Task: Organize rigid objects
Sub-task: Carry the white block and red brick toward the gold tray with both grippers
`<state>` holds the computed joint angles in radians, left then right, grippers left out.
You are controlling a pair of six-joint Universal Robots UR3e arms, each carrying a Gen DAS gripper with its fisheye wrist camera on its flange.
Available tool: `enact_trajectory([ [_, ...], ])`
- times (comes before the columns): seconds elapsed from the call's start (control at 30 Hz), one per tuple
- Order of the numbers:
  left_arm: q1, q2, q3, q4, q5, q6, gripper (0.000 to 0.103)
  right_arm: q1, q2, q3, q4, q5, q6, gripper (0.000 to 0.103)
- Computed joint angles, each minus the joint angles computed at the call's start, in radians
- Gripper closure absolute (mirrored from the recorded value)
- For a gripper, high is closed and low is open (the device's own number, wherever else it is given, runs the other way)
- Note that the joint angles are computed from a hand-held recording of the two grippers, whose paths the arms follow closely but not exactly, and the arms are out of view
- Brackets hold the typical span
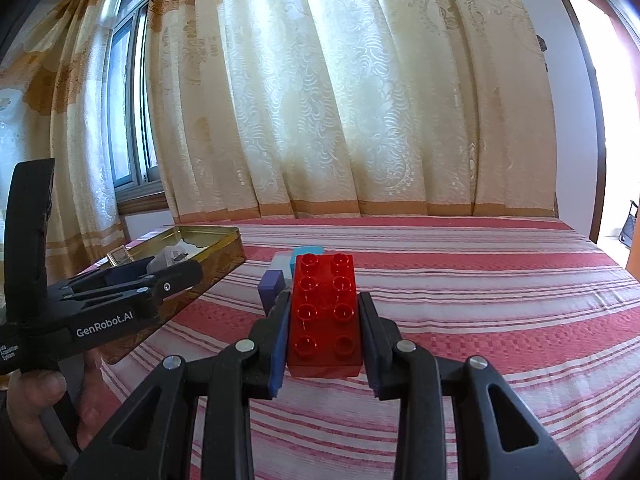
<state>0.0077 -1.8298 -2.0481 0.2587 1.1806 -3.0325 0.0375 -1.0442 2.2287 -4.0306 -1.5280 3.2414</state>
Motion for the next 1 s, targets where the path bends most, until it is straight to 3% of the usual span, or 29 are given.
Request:
enact_trajectory([
  [1.0,0.107,0.042,-0.081,0.072,-0.045,0.022,0.035,0.114,0.056,-0.132,0.071,-0.021,-0.018,0.069],
])
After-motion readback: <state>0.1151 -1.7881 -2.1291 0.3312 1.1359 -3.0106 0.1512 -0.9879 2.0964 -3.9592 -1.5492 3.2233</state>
